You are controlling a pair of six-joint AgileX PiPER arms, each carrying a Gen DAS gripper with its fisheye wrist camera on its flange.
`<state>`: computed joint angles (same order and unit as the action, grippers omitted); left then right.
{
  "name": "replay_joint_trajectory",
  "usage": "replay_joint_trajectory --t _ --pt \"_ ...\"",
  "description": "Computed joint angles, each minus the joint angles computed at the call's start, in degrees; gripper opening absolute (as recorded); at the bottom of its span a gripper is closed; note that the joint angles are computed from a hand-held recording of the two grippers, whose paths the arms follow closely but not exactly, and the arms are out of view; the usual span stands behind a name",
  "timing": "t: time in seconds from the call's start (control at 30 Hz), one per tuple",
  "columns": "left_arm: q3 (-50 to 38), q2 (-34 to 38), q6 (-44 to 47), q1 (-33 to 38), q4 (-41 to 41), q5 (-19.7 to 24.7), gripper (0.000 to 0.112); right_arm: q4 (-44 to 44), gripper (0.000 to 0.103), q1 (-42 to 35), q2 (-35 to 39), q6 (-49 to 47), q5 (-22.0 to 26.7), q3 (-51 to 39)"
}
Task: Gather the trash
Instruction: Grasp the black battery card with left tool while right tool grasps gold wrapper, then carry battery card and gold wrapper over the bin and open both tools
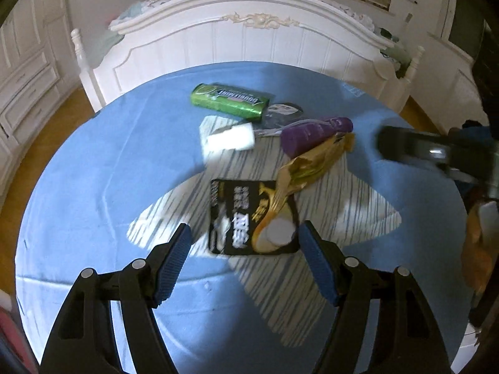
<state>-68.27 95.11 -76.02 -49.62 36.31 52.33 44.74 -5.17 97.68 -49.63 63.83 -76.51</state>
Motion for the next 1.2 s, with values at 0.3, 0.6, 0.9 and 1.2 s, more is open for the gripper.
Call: replay_joint_trajectory --t 0.3,0.6,0.9,1.2 --pt "1.62 0.26 0.28 0.18 2.89 -1.14 0.084 -8.44 0.094 9.36 4.17 15.44 -6.21 -3.56" --pt "3.71 -0.91 -1.24 -0.54 4.65 -0.96 0.089 -22.75 0.025 15.31 -1.71 15.05 -20.38 4.06" --pt "2.32 0.06 0.03 0.68 4.77 -1.52 0.068 -3.6 0.008 -0.39 -3.09 -3.65 -10.41 6.67" --pt "5.11 -2.64 -2.32 -0.01 5.95 -2.7 0.062 6.03 0.008 -13.0 -5.99 -11.69 0.68 6.35"
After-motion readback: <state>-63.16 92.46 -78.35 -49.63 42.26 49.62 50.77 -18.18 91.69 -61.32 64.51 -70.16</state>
